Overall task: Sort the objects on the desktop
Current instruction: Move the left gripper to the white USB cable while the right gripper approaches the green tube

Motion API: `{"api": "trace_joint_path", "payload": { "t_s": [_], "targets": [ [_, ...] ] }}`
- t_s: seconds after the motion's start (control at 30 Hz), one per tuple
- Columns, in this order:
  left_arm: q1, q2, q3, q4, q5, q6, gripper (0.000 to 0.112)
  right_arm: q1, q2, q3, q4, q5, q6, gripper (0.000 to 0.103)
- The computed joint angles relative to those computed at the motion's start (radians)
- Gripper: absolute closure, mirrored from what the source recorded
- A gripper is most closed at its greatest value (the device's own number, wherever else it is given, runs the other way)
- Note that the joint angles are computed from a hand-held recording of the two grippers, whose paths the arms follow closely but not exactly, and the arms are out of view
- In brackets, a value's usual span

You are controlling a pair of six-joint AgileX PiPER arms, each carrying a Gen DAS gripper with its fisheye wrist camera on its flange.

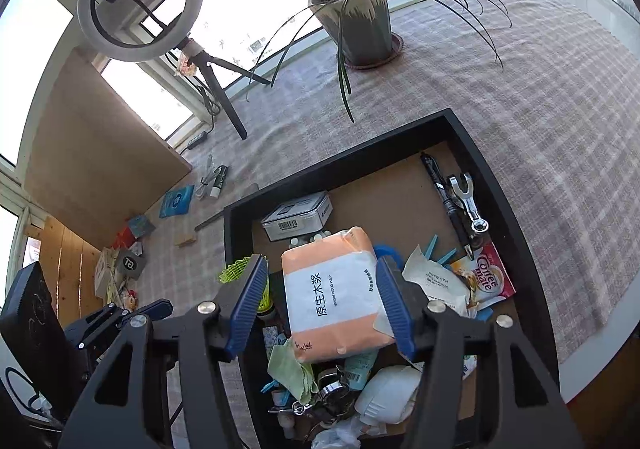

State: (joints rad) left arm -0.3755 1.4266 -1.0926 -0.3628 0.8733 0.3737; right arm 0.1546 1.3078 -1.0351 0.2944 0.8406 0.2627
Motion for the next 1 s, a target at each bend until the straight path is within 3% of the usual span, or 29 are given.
{"api": "trace_joint_path", "payload": {
  "t_s": [0.23,0.47,0.6,1.0],
  "targets": [
    [0.164,0.108,-0.087,0.023,-0.002,0.095,0.068,0.055,0.114,-0.1,0.044,-0.002,-0.001,0.046],
    [0.33,0.395,-0.389,0.061,0.06,0.142,0.07,0.149,0.32,-0.336,0.04,0.031,0.022,0.046],
    [0.349,0.552,-0.566,0.133,0.069,0.135,0.07,0.195,0.478,-0.525,0.035,0.065,0.043,0.046],
    [0.281,0.916,-0.982,0.228,0.205,0.231,0.07,0.216,0.945,-1.128,0.063,0.265,0.112,0.046]
  ]
}}
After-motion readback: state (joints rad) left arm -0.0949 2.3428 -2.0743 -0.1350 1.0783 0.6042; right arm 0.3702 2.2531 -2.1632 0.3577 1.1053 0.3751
